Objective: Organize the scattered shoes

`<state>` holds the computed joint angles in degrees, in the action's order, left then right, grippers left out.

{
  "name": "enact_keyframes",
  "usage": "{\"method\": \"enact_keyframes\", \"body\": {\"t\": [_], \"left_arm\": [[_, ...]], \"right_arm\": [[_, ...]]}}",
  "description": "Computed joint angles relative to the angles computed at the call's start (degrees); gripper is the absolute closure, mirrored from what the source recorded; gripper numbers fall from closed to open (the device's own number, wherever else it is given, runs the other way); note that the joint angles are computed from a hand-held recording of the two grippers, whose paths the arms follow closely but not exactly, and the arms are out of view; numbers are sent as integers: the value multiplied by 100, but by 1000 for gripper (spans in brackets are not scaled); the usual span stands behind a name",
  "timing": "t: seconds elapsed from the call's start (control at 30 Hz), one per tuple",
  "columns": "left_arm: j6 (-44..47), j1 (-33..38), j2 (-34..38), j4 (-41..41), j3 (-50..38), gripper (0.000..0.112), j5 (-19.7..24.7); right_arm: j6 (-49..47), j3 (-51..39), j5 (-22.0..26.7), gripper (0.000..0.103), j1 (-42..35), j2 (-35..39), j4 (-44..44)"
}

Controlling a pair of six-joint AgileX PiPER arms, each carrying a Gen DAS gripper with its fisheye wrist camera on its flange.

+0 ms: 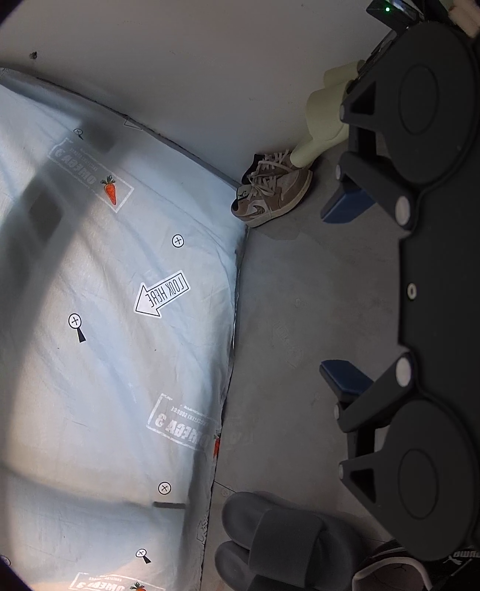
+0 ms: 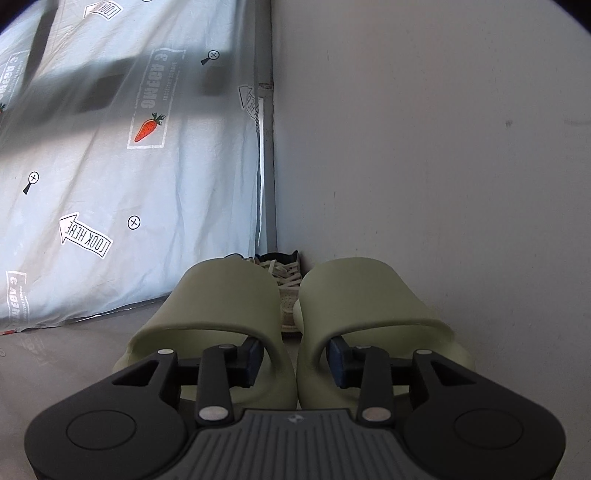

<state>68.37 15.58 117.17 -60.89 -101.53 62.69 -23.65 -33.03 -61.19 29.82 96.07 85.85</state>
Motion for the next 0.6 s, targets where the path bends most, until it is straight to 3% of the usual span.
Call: {"method": "enact_keyframes", "body": {"t": [0.23, 0.43, 0.6], "left_arm": [[-57, -135, 17, 254, 131, 31, -150], [-540, -117, 114, 329, 29, 31, -249], [-607, -150, 119, 392, 15, 31, -271]], "right_arm": [[722, 88, 655, 63, -500, 467, -674], [1415, 493, 875, 63, -890, 767, -1376], [2621, 1129, 1398, 63, -1928, 701, -3286]]}}
